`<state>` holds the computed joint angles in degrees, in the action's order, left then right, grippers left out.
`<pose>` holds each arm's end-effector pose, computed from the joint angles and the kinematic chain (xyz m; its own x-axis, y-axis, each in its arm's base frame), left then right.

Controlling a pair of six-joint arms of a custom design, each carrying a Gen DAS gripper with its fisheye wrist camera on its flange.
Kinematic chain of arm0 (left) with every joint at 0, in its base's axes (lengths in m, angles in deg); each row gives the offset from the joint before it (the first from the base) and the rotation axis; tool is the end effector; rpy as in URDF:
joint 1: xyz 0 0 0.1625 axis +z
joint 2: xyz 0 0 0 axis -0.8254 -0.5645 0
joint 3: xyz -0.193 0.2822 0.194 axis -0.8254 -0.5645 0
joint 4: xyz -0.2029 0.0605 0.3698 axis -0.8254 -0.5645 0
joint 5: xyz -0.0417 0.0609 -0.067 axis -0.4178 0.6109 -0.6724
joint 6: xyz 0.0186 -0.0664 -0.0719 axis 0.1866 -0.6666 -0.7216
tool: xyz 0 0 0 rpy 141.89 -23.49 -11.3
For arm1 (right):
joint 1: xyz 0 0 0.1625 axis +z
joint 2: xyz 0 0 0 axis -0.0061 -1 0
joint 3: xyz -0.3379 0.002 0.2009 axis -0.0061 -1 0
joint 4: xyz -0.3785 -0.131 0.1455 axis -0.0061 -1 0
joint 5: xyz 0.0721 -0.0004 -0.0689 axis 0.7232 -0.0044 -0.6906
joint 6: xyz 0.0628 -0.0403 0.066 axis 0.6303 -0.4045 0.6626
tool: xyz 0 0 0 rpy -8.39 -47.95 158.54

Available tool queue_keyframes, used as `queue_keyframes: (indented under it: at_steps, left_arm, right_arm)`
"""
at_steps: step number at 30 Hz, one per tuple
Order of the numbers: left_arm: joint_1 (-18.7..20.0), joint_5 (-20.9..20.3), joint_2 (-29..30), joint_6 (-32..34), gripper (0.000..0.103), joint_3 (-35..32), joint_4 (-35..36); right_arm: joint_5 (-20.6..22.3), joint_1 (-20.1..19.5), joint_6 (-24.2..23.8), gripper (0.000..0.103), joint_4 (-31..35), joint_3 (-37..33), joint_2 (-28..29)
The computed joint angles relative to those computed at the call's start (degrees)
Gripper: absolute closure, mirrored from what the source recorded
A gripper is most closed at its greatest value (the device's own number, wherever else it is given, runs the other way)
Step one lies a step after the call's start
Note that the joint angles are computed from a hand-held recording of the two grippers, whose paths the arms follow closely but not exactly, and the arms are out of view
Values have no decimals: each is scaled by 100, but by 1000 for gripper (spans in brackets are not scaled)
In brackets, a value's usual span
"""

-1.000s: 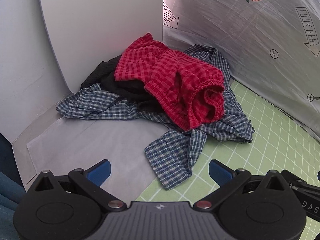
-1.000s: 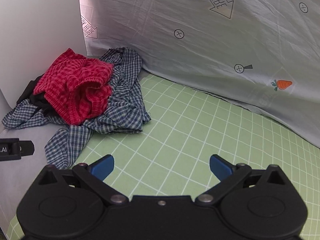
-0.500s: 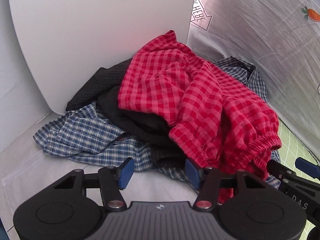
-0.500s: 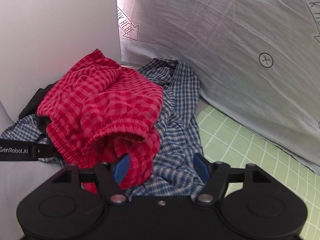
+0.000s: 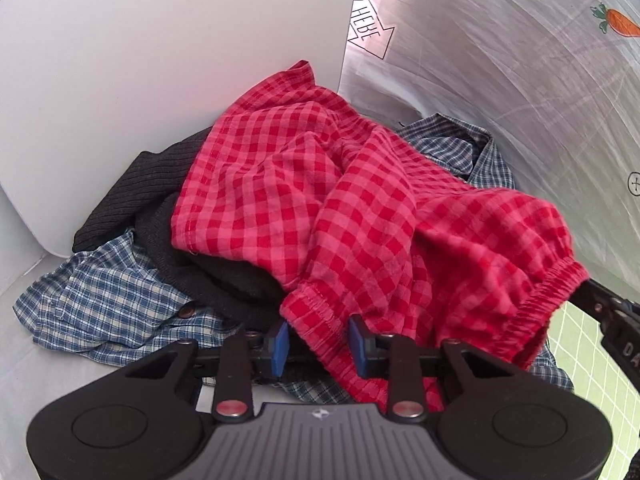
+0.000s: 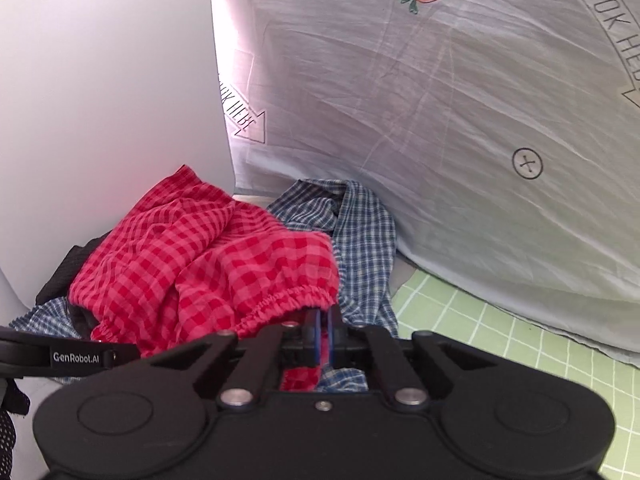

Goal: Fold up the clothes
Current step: 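Reach into the pile and grasp the red gingham pants' cuff with both grippers, then lift the red pants out and lay them on the green mat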

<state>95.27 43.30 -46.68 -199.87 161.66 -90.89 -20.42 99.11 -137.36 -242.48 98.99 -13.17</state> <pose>-0.1304 -0.3886 0.1255 -0.3514 -0.9236 -0.1532 -0.1584 0.2199 -0.9626 0.2262 -0.5560 0.0105 -0.3255 -0.9017 0.2846 -0.9393 0.2740 -0.2062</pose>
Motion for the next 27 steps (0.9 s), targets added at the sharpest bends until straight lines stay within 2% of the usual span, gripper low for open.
queue_keyframes:
  at_steps: [1, 5, 12, 17, 24, 27]
  left_arm:
    - [-4, 22, -33, -52, 73, 37, -38]
    - [-152, -89, 101, -291, 95, -127, 286]
    - [-619, -78, 526, -238, 98, -401, 165]
    - [-892, -120, 1207, 486, 98, -810, -426]
    - [-1163, -381, 2527, 2163, 98, -1431, -2308]
    - [-1225, -545, 3113, 2760, 98, -1825, -2851]
  right_arm:
    - [-6, -13, 98, 100, -30, -21, -25]
    - [-27, -130, 338, 101, -368, 26, -209]
    - [-18, -470, 674, 101, -665, 346, -824]
    - [-92, -884, 508, 101, -914, 850, -1533]
    - [-390, -1675, 295, 101, -680, 1253, -2618]
    - [-459, -2086, -90, 101, -515, 1324, -3007]
